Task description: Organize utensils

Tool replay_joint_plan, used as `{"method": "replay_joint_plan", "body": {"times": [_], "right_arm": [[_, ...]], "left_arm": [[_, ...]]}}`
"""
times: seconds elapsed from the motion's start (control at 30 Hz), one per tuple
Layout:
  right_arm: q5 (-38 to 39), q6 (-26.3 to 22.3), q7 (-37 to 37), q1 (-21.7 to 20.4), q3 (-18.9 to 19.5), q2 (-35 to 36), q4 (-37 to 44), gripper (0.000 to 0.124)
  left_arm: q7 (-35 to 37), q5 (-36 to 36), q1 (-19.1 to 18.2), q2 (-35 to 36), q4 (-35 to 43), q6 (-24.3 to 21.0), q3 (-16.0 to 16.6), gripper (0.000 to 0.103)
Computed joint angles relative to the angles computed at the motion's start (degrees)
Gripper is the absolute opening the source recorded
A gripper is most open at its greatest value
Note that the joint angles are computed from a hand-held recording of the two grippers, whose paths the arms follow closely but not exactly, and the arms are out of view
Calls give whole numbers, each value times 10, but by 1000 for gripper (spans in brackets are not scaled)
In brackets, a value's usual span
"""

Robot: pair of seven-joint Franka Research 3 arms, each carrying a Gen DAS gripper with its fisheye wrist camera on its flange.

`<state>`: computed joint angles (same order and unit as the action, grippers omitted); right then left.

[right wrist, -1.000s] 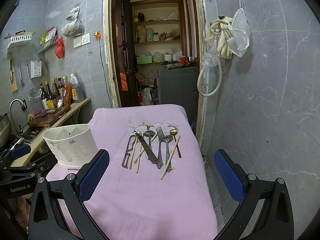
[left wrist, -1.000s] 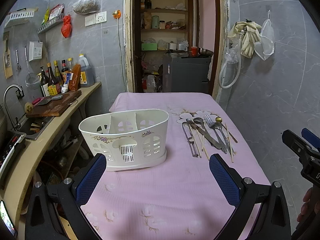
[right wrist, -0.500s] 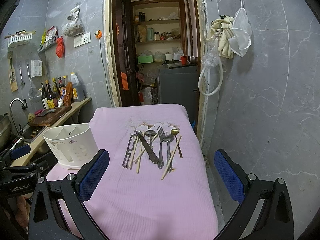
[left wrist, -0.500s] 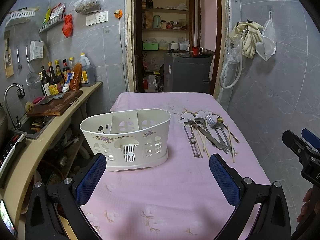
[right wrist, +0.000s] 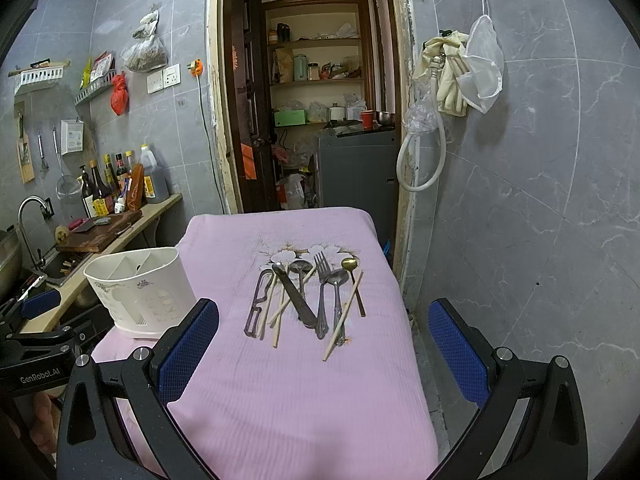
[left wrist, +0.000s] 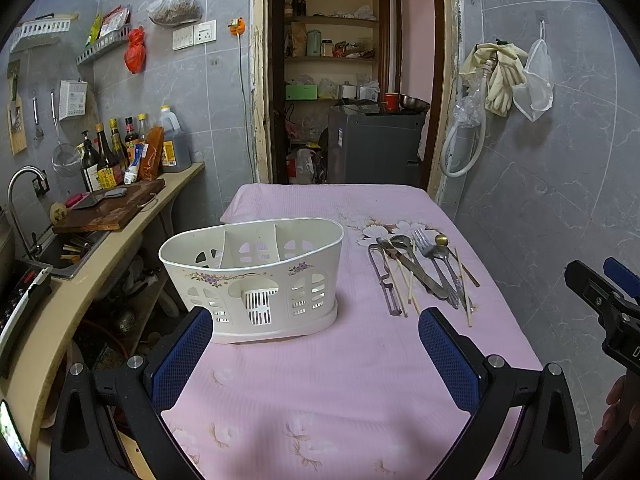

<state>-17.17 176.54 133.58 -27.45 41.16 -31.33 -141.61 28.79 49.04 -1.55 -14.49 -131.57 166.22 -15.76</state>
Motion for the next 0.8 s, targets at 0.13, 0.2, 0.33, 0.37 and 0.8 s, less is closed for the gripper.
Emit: {"method": "replay_joint_plan", "body": {"times": [0.13,0.2,0.33,0.37,0.8], "right_arm": [[-1,0,0,-2,2,2,2,102],[-2,1,1,-5,2,4,2,102],[-2,-1,0,-1,-1,2,2,102],[-4,0,4,-7,6,4,4,102],[-19,6,20,-45,36,12,15,102]], "left_arm": [[1,-1,-1,0,0,0,1,103],[0,0,0,0,0,0,0,103],[0,0,-1,0,0,-1,0,103],[0,0,-1,0,0,-1,1,103],[7,3,1,0,2,8,2,103]]}}
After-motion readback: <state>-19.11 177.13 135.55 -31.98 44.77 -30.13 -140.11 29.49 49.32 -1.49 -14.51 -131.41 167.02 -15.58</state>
